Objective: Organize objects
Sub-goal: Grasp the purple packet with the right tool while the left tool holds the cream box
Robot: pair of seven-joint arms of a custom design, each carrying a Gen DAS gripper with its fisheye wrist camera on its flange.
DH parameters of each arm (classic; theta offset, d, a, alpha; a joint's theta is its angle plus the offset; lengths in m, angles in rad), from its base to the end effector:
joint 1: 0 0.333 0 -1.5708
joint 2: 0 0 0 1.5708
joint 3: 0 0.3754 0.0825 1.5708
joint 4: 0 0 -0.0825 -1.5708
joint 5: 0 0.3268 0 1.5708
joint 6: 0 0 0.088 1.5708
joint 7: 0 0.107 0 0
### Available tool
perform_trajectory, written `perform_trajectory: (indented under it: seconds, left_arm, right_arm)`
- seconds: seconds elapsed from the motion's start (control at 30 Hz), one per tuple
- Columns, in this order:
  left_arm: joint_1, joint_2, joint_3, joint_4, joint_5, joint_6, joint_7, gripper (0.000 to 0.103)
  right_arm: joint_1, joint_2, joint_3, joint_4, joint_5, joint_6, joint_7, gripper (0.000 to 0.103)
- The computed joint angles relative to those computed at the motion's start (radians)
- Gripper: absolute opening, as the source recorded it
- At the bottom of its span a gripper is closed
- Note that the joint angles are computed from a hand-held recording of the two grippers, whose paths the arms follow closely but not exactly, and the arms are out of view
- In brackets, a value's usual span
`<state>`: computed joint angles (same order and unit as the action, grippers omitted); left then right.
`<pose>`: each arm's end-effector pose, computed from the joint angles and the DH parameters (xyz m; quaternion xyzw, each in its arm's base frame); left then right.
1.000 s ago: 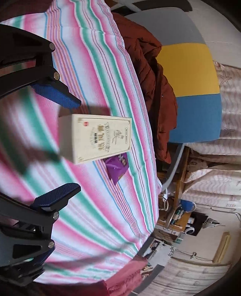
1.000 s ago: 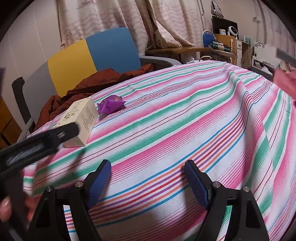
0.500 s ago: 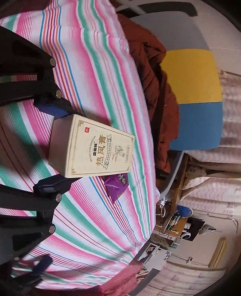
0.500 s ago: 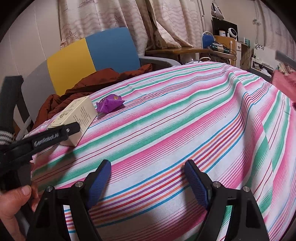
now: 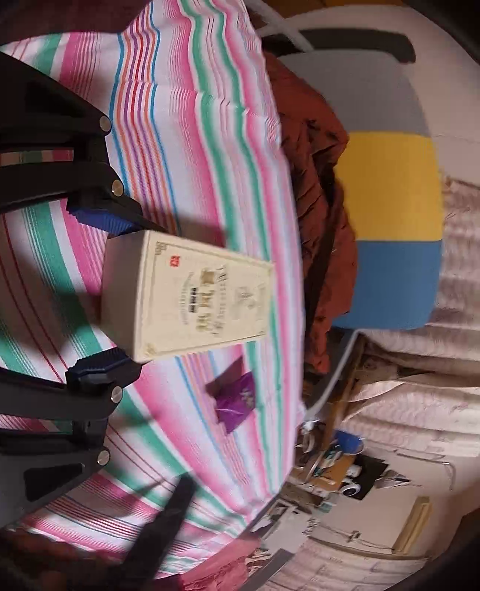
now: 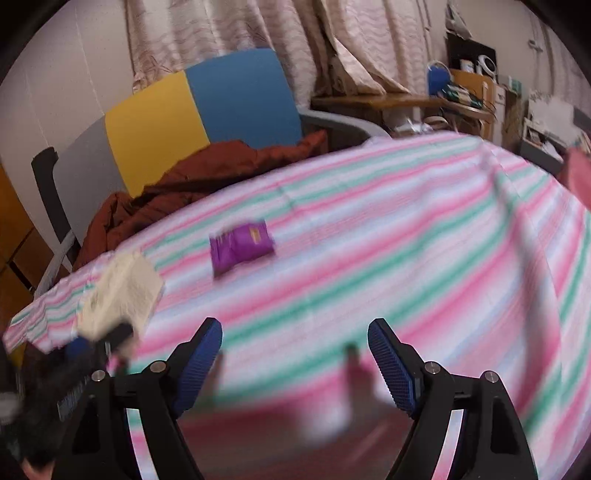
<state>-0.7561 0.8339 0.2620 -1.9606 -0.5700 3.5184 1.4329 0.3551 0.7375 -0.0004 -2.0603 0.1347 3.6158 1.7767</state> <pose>0.5846 -0.2804 0.2421 -0.6850 0.6196 -0.3030 0.2347 0.6047 0.2058 0.2662 -0.6499 0.6482 -0.1959 0.3451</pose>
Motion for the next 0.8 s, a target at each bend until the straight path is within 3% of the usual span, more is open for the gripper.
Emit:
perform_trajectory:
  seconds: [0.03, 0.13, 0.23, 0.33, 0.4, 0.43, 0.5, 0.57, 0.67, 0.8]
  left_arm:
    - [0.016, -0.002, -0.012, 0.006, 0.010, -0.023, 0.001, 0.055]
    - [0.039, -0.006, -0.043, -0.010, 0.031, 0.020, -0.008, 0.057]
    - [0.129, -0.015, -0.140, -0.029, 0.078, 0.081, -0.024, 0.057]
    - [0.149, -0.010, -0.163, -0.024, 0.080, 0.095, -0.018, 0.057]
    - [0.139, -0.007, -0.155, -0.018, 0.066, 0.091, -0.006, 0.057]
    - [0.132, -0.006, -0.150, -0.017, 0.058, 0.090, -0.001, 0.058]
    - [0.128, -0.006, -0.149, -0.017, 0.049, 0.093, 0.007, 0.058]
    - [0.108, -0.004, -0.131, -0.011, 0.028, 0.082, 0.021, 0.058]
    - [0.062, 0.002, -0.086, 0.002, -0.006, 0.054, 0.046, 0.060]
    - [0.086, 0.001, -0.109, 0.003, 0.019, 0.058, 0.050, 0.068]
  right_arm:
    - [-0.012, 0.013, 0.009, 0.044, -0.021, -0.030, -0.008, 0.082]
    - [-0.006, 0.064, -0.001, 0.181, -0.047, -0.111, -0.034, 0.084]
    - [0.013, 0.133, -0.023, 0.328, -0.060, -0.182, -0.054, 0.084]
    - [0.024, 0.202, -0.039, 0.471, -0.059, -0.294, -0.055, 0.084]
    - [-0.008, 0.231, -0.001, 0.543, -0.069, -0.383, -0.049, 0.080]
    - [-0.046, 0.245, 0.051, 0.568, -0.077, -0.403, -0.062, 0.073]
    - [-0.045, 0.252, 0.051, 0.574, -0.093, -0.399, -0.059, 0.065]
    - [-0.033, 0.255, 0.043, 0.575, -0.111, -0.393, -0.076, 0.042]
    - [0.023, 0.256, -0.022, 0.574, -0.119, -0.390, -0.071, 0.038]
    - [0.014, 0.231, -0.003, 0.514, -0.133, -0.339, -0.088, 0.037]
